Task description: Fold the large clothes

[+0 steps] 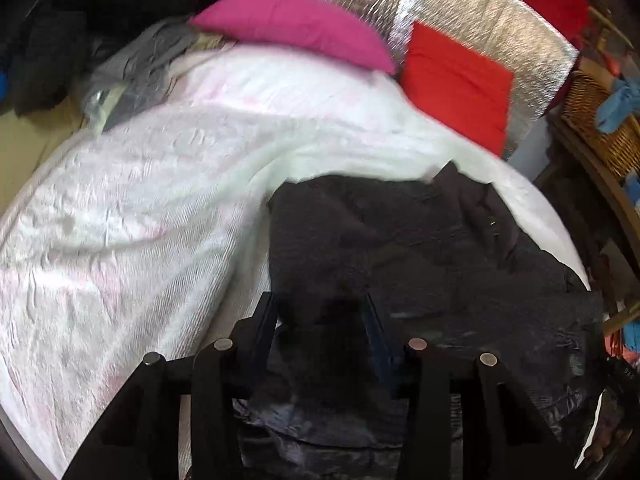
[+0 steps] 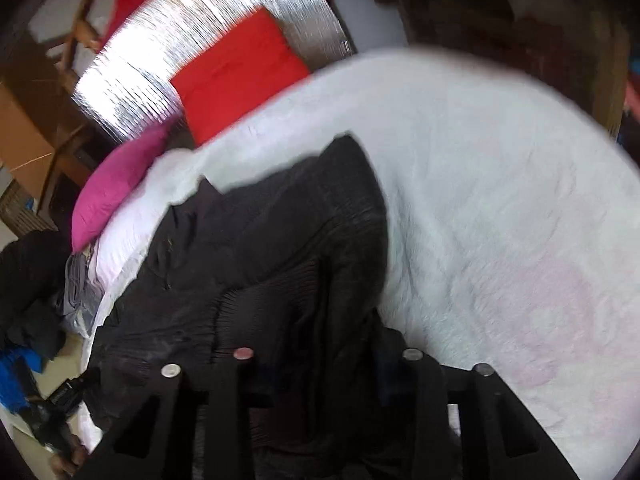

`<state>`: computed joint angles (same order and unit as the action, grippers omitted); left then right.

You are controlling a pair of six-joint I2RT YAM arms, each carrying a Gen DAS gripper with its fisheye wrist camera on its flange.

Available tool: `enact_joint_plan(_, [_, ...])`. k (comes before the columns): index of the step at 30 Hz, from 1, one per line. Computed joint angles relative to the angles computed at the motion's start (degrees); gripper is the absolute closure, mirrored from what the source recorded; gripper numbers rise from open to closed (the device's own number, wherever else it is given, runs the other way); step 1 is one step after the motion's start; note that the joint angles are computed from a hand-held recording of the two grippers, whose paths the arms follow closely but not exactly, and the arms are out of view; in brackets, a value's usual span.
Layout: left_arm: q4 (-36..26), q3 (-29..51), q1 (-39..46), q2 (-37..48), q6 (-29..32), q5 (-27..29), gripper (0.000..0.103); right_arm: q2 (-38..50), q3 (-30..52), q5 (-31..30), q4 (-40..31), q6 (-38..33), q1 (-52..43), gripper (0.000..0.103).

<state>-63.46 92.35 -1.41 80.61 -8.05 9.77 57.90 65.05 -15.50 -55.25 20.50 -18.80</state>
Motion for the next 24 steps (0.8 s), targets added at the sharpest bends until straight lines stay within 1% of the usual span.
enact_joint_plan(1, [0.2,0.05,-0.6,0.11,0.17,-1.4,0.056,-1.28,0.34,1.7,0.08,-0.29,1.06,0.07])
enact_joint_plan(3, [-0.7,0.14,-1.51,1.2,0.14,-4.1,0.05,-0.6,0.4,4.21,0.29,-0.32,2.44,0.07])
enact_joint_plan(4, [-1.56,0.14,-1.26,2.5,0.36,-4.32,0.049,0.91,0.01,5.71,0.4,-0.38,3.0,0.07])
enact_joint_plan(5, [-2.63,0.32,-0.78,4.12,0.6,-3.84,0.045,2.8,0.02,6.7,0.19,-0.25,3.28,0.07])
enact_joint_plan(8, [-2.86,0.54,0.51,5.12,0.15,-2.32,0.044,5.71,0.15,2.93,0.24,0.25,0.42,0.069])
enact_joint_plan(10, [-2.05,-0.04,-0.14,3.79,0.08,-3.85,0.044,5.41,1.16,-1.29,-0.92,0.65,-2.83,0.065])
enact_joint_plan(12, [-0.97,-0.06,-1.11,2.45,-0.07,-6.17,0.042,5.53,2.31,-4.8,-2.69,0.75,-6.31,0.043])
enact_joint_plan(14, [0.51,-0.1,-1.65,0.84,0.47,-7.87,0.04,3.47,2.97,-6.47,-2.51,1.78,-8.91,0.042])
enact_joint_plan(15, [1.25,-0.23,-1.97,0.04,0.69,-8.48,0.034,2.4,3.3,-6.35,-2.0,2.04,-9.79,0.04])
enact_joint_plan(16, [2.63,-0.67,-2.56,-1.11,1.02,-9.26,0.03,0.83,3.8,-6.67,-1.19,1.98,-11.28,0.036])
enact_joint_plan(17, [4.0,-1.11,-3.67,-2.29,1.22,-10.38,0.025,-0.26,3.94,-7.82,-0.55,1.54,-12.66,0.029])
enact_joint_plan(18, [5.4,-1.82,-4.63,-3.49,1.76,-11.29,0.023,-1.75,3.82,-9.35,0.86,1.57,-13.62,0.028])
enact_joint_plan(19, [6.65,-2.72,-5.95,-4.91,2.6,-12.22,0.023,-3.0,3.4,-9.35,2.12,2.53,-11.71,0.028])
enact_joint_plan(20, [7.38,-3.29,-7.31,-5.63,3.39,-12.8,0.021,-3.82,3.03,-10.02,2.45,1.72,-11.27,0.028])
enact_joint_plan(21, [7.59,-3.68,-8.69,-5.85,4.05,-12.74,0.017,-3.81,3.32,-9.36,2.24,0.66,-9.58,0.028])
enact_joint_plan(23, [6.38,-3.48,-9.66,-5.23,4.81,-11.52,0.015,-2.24,3.83,-2.59,1.73,-0.8,-1.34,0.029])
enact_joint_plan(24, [5.05,-3.13,-10.57,-4.03,4.72,-10.88,0.015,-1.66,3.8,-0.42,1.08,-1.21,1.07,0.029])
